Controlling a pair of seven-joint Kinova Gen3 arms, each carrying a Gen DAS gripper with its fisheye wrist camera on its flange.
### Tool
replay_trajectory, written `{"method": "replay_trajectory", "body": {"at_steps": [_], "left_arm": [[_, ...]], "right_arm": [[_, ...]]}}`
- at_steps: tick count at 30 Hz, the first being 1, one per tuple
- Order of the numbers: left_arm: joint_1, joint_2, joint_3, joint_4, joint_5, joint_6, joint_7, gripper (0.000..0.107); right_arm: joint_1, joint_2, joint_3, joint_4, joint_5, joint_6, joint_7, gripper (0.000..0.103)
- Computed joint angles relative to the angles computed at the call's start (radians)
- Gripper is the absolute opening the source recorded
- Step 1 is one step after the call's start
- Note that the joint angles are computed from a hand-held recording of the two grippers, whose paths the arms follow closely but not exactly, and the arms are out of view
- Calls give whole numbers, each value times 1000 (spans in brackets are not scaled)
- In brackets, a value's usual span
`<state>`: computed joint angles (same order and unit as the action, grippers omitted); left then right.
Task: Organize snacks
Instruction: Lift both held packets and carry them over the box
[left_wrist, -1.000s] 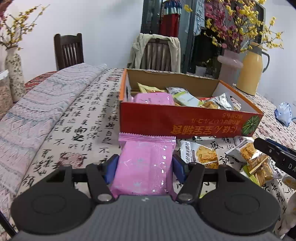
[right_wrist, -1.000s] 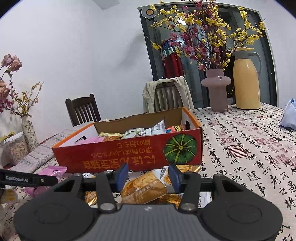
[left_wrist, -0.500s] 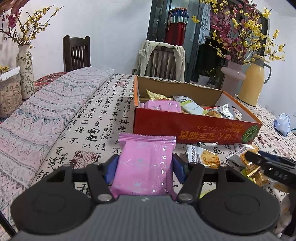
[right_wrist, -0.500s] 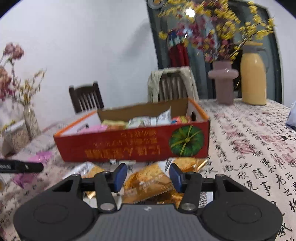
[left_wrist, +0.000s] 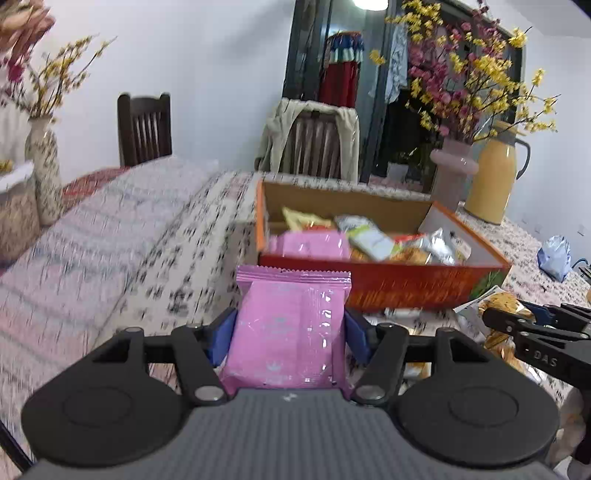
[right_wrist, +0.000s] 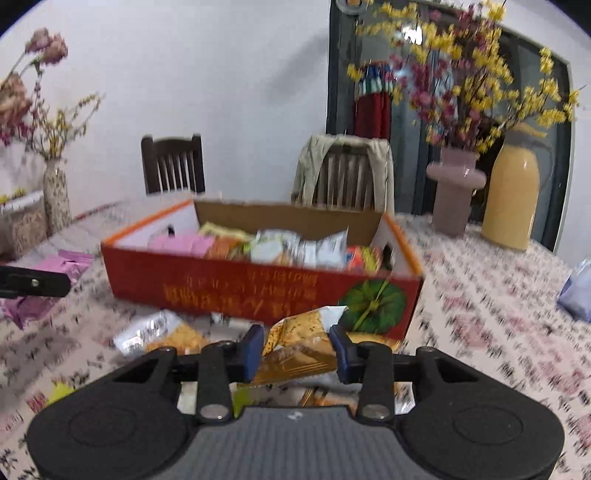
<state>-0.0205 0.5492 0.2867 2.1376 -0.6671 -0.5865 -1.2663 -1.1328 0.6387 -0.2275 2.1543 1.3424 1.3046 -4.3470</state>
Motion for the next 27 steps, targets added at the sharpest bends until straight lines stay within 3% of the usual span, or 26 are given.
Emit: {"method": "replay_trajectory", "body": {"at_steps": [2, 3, 4, 10, 13, 15, 16, 17, 18, 21, 22, 23, 26, 27], "left_arm": [[9, -4, 2, -6, 6, -8, -3, 63], [13, -6, 3, -10, 5, -8, -2, 63], [19, -9, 4, -14, 8, -9, -2, 63], [76, -20, 1, -60, 49, 6, -12, 63], [68, -12, 12, -61, 26, -4, -2, 63], [61, -6, 15, -58, 5, -2, 7, 63], [58, -1, 16, -59, -5, 6, 11, 63], [55, 2, 19, -60, -14, 14, 17, 63], [51, 4, 22, -61, -22, 21, 22, 63], [40, 10, 28, -59, -40, 26, 30, 63], [37, 9, 29, -58, -42, 24, 31, 63], [37, 8, 28, -57, -42, 20, 30, 63], [33, 0, 26, -55, -41, 2, 30, 63], [34, -3, 24, -55, -39, -6, 30, 63]], "right_arm": [[-12, -12, 2, 9, -5, 26, -1, 36], [-14, -14, 1, 13, -5, 35, -4, 30], [-15, -21, 0, 25, 3, 39, -12, 0], [16, -60, -5, 65, 40, 83, -51, 3], [50, -88, -29, 106, 87, 45, -99, 13], [81, -93, -52, 119, 114, -10, -91, 31], [100, -90, -60, 115, 119, -45, -72, 53], [116, -83, -64, 104, 118, -77, -48, 65], [132, -77, -66, 93, 115, -112, -18, 65], [178, -65, -59, 56, 104, -210, 80, 53], [170, -57, -47, 42, 93, -215, 117, 45], [160, -54, -39, 31, 87, -212, 142, 32], [105, -50, -15, 15, 64, -151, 160, 18], [85, -50, -11, 15, 56, -124, 152, 18]]}}
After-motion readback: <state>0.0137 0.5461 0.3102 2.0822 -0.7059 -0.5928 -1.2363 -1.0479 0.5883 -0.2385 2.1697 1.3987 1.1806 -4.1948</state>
